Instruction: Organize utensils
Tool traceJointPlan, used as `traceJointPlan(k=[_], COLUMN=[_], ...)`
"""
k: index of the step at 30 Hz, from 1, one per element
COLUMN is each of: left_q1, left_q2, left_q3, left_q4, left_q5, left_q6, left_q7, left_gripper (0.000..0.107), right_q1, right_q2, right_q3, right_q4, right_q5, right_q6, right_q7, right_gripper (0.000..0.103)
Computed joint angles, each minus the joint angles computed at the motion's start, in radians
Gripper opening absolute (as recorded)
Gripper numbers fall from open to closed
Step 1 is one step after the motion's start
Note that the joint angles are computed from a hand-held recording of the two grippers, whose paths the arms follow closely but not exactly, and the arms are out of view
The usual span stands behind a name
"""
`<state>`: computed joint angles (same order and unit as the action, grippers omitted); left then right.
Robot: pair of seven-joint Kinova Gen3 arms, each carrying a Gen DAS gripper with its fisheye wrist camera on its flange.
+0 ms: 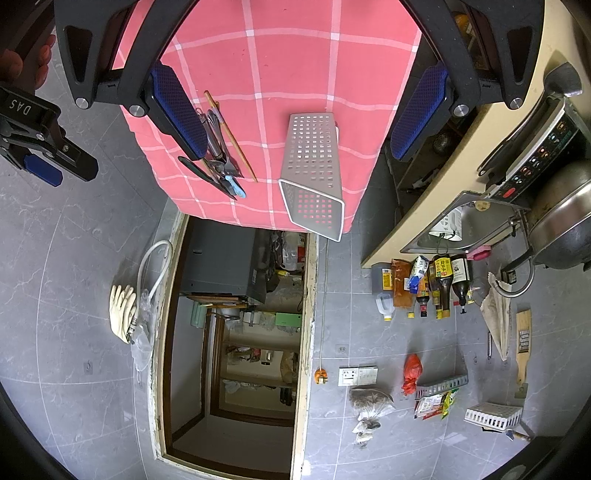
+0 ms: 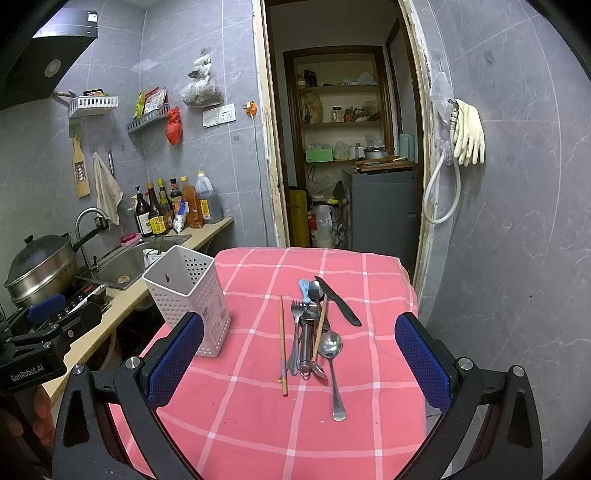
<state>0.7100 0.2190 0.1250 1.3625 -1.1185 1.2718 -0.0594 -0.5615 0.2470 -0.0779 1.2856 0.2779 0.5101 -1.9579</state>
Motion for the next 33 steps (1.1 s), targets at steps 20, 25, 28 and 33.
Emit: traceJointPlan(k=[20,25,28,33], left_q1=[0.0,0.0,-0.009,-0.032], left_q2=[-0.001,-0.008,0.001,0.0], left_q3=[0.001,0.003,-0.001,-0.007], left_q4=[-0.002,0.006,0.011,0.022], left_q5=[0.005,0.01,0.011,0.026], left_q6=[0.003,0.005,-0.015,-0.048], left_q7=[-0.007,-0.007,-0.002,-0.015], left_gripper=[0.1,0.1,0.1,0.1], right_q1=[0.01,0.008,0.018,-0.01], right_q2=[0.013,0.01,0.028,0.027], right_q3=[-0.001,0.0,-0.002,0.014], right_q4=[-0.018,-0.019,-0.028,-0.02], right_q5=[-0.027,-0.029,-0.038,-0.016], right_q6=[0.008,0.014,0.008,0.014], right_q7=[0.024,0.023,0.035,0.003], right_gripper=[0.102,0.102,0.102,0.102])
